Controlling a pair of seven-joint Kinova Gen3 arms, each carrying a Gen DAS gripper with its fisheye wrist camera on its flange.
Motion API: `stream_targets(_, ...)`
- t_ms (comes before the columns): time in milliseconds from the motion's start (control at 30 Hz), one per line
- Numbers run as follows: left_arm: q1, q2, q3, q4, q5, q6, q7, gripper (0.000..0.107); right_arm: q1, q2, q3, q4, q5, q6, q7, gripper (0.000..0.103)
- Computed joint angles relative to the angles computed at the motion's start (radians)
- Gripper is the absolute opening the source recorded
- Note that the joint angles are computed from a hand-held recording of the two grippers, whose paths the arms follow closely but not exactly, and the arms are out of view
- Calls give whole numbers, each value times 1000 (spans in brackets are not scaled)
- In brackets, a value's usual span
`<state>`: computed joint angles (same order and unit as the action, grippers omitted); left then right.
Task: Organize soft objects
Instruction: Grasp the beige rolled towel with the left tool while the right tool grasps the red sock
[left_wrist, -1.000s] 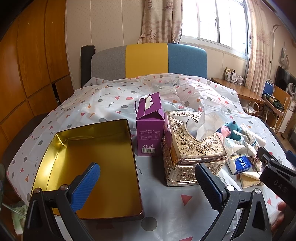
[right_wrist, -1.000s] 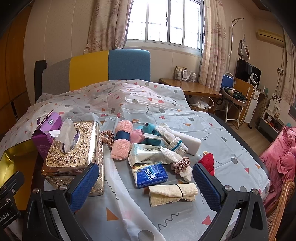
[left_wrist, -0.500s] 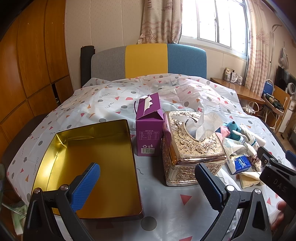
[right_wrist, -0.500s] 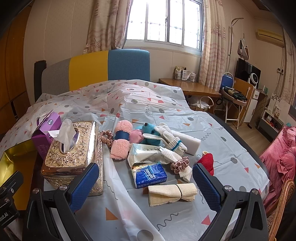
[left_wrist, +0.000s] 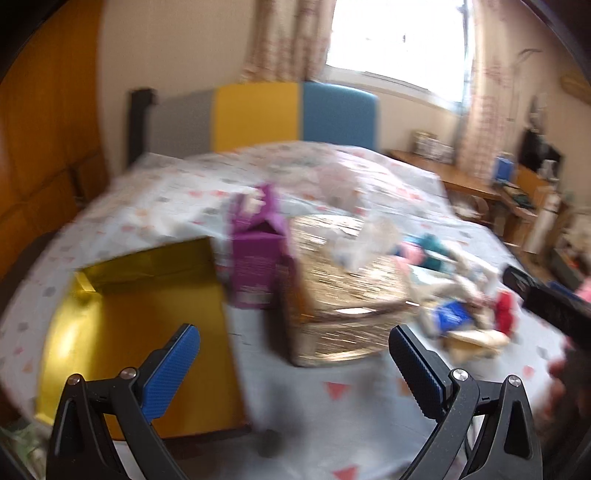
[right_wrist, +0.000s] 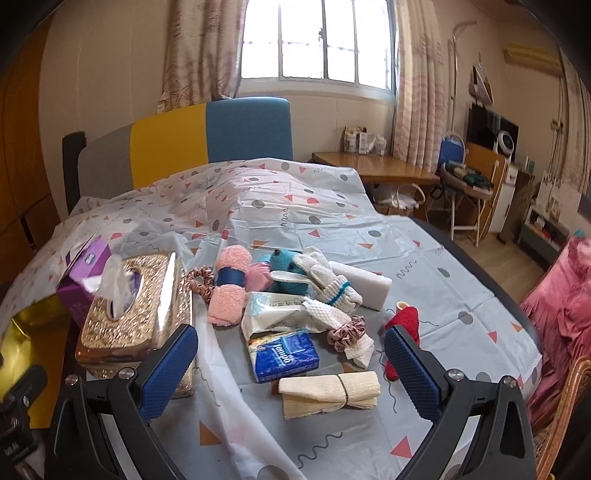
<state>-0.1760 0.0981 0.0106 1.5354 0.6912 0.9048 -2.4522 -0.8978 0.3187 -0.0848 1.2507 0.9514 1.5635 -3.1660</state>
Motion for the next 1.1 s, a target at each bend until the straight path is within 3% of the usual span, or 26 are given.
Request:
stream_targets(100,-13,23,14,-36,39,102,-77,103,70,-99,-4,100,-58,-77,-64,103)
stream_targets(333,49,65,62,-93,-2,204,-147,103,212,-213,-42,252,-123,-68,-136,103)
stream_targets(567,157,96,124,-110,-83,187,-246,90,331,-300,-91,389,-192,-193,-266,103)
stream_targets(633,199,121,143,-127,-125,190,-267,82,355,-311,-105,403,-198,-208,-277,103)
stream_targets(833,291,162,181,-126,-200,152,-300,73,420,-360,-121,460,-241,-285,-340,103)
stream_targets(967,364,187,195,-119,-281,94,-298,66,460,-381,-129,485,-276,-337,-356,103)
stream_targets(1033,402,206,193,-126,-331,69,-260,54,474,-386,-135,491,-284,-352,-357,103)
stream_targets(1100,424,228,194,-139,-366,64,-227,54,484,-387,-140,493,-287,-359,-355,103)
